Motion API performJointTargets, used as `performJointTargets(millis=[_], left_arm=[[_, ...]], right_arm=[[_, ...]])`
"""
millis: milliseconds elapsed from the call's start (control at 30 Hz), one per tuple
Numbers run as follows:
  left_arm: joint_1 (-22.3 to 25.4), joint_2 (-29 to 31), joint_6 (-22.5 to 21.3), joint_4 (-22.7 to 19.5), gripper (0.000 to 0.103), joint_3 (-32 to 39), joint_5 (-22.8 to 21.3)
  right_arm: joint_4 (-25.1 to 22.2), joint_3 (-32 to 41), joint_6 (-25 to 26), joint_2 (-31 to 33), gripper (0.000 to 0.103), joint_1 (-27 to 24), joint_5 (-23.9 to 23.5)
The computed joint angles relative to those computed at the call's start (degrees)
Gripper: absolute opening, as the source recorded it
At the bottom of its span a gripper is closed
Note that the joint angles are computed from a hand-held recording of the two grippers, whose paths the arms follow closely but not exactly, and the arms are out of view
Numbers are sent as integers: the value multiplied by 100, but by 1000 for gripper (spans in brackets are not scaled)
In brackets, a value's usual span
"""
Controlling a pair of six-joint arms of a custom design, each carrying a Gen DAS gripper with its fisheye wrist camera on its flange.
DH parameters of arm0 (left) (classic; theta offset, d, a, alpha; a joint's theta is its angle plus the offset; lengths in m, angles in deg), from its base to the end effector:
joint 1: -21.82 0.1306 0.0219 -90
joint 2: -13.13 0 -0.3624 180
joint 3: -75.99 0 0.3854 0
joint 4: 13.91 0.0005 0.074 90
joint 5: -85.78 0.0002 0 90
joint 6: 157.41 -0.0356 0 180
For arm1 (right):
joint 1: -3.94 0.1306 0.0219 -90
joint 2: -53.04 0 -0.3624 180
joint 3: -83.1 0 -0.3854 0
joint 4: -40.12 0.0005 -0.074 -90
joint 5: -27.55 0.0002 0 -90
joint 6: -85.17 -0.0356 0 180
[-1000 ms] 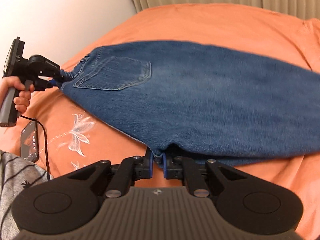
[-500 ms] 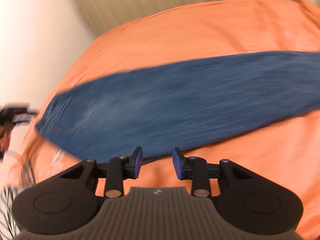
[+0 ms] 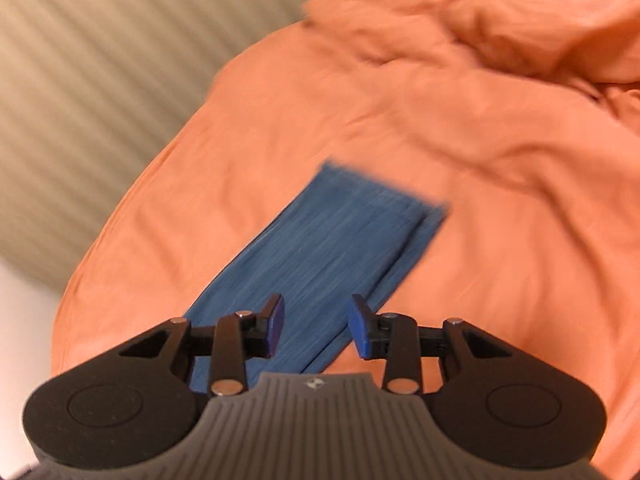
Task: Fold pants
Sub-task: 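Grasp the leg hem of the jeans with the right gripper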
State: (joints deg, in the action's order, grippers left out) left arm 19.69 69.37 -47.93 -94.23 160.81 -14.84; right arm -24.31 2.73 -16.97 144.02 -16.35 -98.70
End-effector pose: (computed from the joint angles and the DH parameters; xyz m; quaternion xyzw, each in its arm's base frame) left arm 0.2263 -0.0024 0.5306 -0.1719 0.9254 0.0247 0.3369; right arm 0.4449 -0.1426 0.4659 0.1658 0.8977 0.2767 0.3000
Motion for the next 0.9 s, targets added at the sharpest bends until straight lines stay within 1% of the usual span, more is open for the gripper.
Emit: performJointTargets(millis=[67,100,200,267,367,400,467,500,567,600,633,733,767,900], left_arm=[[-309,355,109,121,68,53,-79],[-381,528,122,240,68,27,-49],[-708,999,132,388,68,97,-59],[-934,1231,99,440,68,127,-103],[-1115,1508,12,626,68,66,-89],[-1149,1589,-7,658,68,65,-80],[-1199,1715,-19,700,67,35,-90],[-1201,1754,-46,738,67,10,-76],[-1191,1757,-88,859,66,-76,-42],[-1175,1735,-79,931,66,-135,-25],[-1157,1722,-49,1018,66,-191,-5],[-1126,1750,63,1319,66,-295,2],[-1133,1768,82,1412,66,-314,-30],[-1165,1933,170,1626,67,-240,-32]], right_arm=[[55,174,-129,302,33,-63,-14],[93,242,-161,451,33,-63,18],[285,377,-239,862,33,-27,118],[407,453,-359,1110,33,-21,32],[605,518,-477,1354,31,-35,-241],[609,556,-430,1412,19,-27,-267],[411,721,-110,1514,3,2,-157],[476,704,-9,1470,1,-1,-157],[887,572,89,1250,0,-67,-370],[1060,509,116,1139,0,-90,-365],[1071,520,175,1119,0,-96,-296],[728,637,424,1338,0,-54,12],[676,627,404,1405,0,-44,69],[728,507,335,1453,0,-47,88]])
